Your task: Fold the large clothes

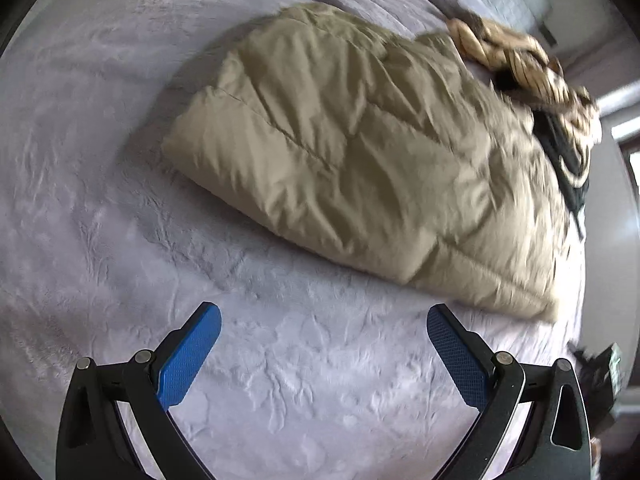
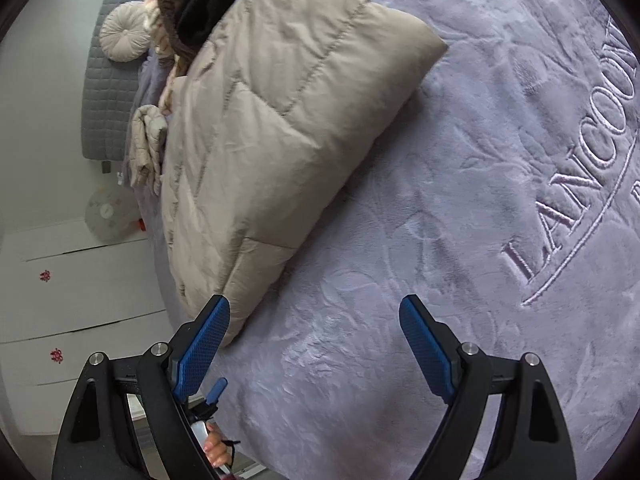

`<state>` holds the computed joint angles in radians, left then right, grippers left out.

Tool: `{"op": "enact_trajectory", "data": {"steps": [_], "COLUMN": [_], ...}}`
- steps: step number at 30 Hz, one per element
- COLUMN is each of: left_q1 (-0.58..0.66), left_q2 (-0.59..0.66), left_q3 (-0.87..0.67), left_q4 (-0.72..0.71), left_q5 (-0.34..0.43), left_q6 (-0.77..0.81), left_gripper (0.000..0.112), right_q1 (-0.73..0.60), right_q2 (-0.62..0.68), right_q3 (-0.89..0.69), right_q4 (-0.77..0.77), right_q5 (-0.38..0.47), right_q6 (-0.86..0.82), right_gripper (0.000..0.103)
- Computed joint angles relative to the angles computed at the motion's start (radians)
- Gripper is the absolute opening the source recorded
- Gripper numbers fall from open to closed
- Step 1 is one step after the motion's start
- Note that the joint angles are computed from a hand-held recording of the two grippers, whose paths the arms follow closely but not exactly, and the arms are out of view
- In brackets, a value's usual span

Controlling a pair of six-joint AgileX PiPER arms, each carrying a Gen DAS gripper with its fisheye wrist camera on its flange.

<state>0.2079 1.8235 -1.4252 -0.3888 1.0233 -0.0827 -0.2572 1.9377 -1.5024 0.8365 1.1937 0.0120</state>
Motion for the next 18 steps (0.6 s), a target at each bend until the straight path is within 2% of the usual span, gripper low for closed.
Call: {"op": "enact_trajectory", "data": {"steps": [3,9,18], "left_q1": [0.047,0.127,0.136], "left_q2": [0.040,0.124,0.259], "left_q3": [-0.016,-0.022,-0.116], "left_q4": [-0.037,-0.227,-0.369], "left_q5": [-0.016,-0.064,-0.082], "left_q6": [0.006,0.092,0.205], "left_gripper": [0.103,0.103,0.103], "right_q1": [-0.026,-0.046,-0.032], "right_q2": [0.033,0.091,0.220], "right_q3": [0.006,-0.004,-0.122], "right_q4": [0.052,0.156,0.275], "right_q5": [0.012,0.001,-0.021], "right_q6": [-0.019,-0.081,-0.134], "right_gripper": [0.089,0.089,0.089]}}
